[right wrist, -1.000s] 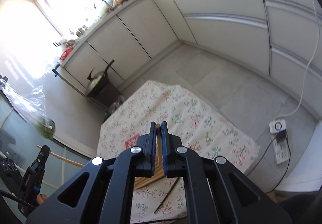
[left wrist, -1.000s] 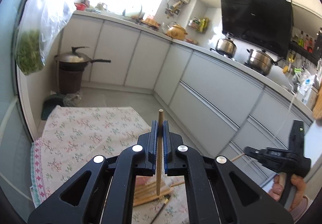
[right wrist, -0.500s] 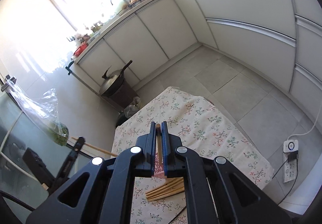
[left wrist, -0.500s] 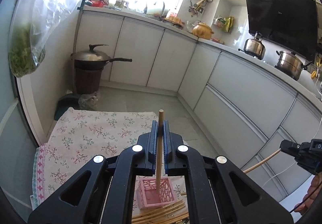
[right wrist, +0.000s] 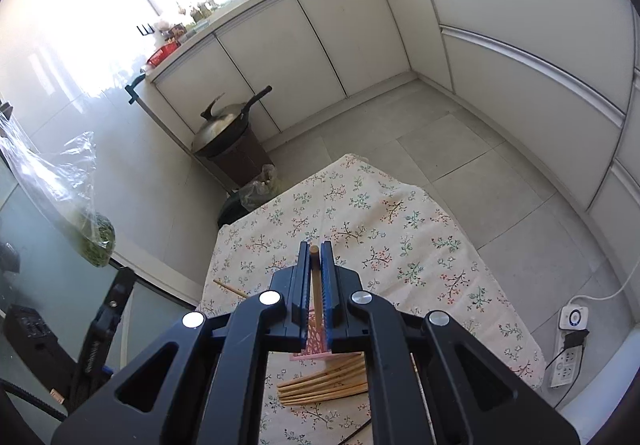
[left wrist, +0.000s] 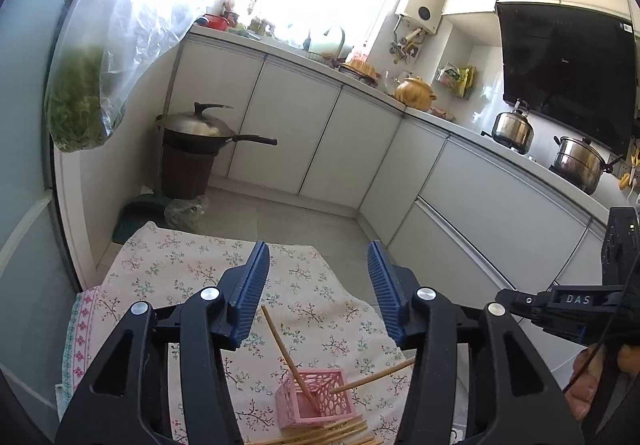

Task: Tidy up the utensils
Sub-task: 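Carry both chopsticks over the pink holder and open both tools to drop them in, then grasp the black brush with the left tool while the right tool grasps a chopstick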

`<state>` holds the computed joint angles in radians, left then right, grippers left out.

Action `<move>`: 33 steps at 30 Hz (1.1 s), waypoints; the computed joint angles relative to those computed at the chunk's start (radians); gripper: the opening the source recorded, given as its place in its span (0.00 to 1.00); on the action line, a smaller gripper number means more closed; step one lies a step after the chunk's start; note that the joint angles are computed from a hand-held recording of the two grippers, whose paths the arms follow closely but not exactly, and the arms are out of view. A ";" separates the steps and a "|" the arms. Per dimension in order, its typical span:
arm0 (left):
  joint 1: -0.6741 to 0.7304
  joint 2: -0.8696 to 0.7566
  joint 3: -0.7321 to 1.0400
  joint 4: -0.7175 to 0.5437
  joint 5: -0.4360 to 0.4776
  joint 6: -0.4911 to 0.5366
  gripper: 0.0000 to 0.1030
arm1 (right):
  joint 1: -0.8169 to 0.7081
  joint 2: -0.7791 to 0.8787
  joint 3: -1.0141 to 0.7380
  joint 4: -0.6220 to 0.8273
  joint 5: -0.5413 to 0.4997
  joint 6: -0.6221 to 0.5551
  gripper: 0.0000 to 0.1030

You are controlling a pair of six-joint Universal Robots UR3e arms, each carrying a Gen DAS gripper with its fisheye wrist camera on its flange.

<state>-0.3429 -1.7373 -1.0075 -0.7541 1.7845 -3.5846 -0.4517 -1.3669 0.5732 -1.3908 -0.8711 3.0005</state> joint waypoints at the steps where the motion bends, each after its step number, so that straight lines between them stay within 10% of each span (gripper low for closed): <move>1: -0.001 -0.002 0.006 -0.007 0.000 0.002 0.48 | 0.023 0.020 -0.018 -0.014 -0.022 0.015 0.05; 10: -0.021 -0.059 0.070 -0.080 0.011 0.013 0.54 | 0.127 0.096 -0.002 -0.121 -0.090 0.101 0.09; 33: -0.135 -0.141 0.234 -0.226 0.164 0.034 0.77 | 0.070 -0.330 0.612 -0.474 -0.095 -0.032 0.36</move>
